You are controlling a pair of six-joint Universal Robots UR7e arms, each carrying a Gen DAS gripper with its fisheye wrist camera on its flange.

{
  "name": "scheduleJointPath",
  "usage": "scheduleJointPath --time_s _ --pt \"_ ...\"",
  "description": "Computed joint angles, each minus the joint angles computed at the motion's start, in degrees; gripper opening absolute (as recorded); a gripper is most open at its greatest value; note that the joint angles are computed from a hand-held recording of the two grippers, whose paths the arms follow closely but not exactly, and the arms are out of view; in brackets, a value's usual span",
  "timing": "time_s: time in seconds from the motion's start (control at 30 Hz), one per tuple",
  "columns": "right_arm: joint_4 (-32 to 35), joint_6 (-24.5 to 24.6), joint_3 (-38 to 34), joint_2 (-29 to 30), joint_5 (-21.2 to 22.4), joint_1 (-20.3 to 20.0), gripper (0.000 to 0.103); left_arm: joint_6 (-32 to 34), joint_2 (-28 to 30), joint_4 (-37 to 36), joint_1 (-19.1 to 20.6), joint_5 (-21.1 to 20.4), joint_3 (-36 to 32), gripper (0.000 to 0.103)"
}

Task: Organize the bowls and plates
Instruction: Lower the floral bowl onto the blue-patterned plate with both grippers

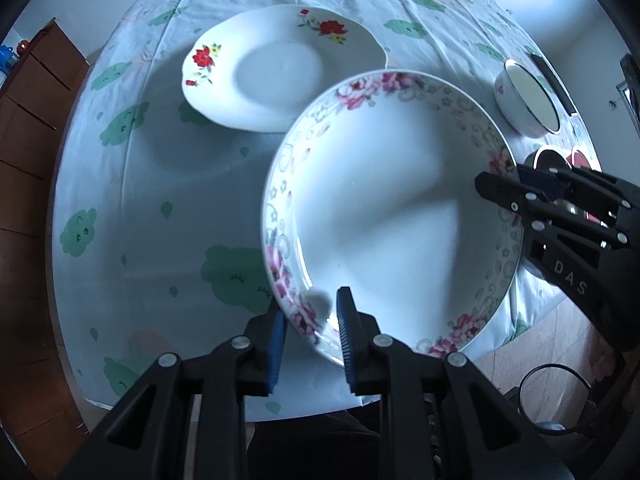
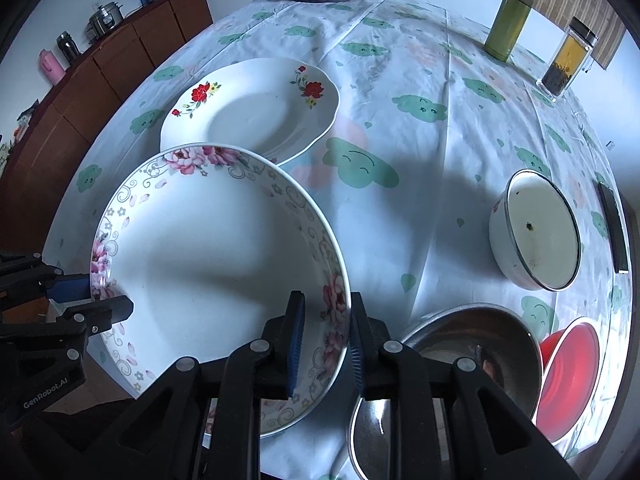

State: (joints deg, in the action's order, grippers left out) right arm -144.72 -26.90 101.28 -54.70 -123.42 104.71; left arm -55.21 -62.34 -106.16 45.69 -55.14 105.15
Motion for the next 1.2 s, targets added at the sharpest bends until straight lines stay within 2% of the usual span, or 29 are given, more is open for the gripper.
scheduleJointPath --time_s 0.63,1.2 --pt "-0.6 -1.7 -0.2 1.4 -2.5 0.3 0.023 1.6 0.2 0.3 0.3 0.1 -0.4 0.022" --pt "0.2 -1.0 -0.6 1.8 -2.9 0.1 0.023 2.2 -0.2 0.2 0.1 -0.1 -0.2 0.022"
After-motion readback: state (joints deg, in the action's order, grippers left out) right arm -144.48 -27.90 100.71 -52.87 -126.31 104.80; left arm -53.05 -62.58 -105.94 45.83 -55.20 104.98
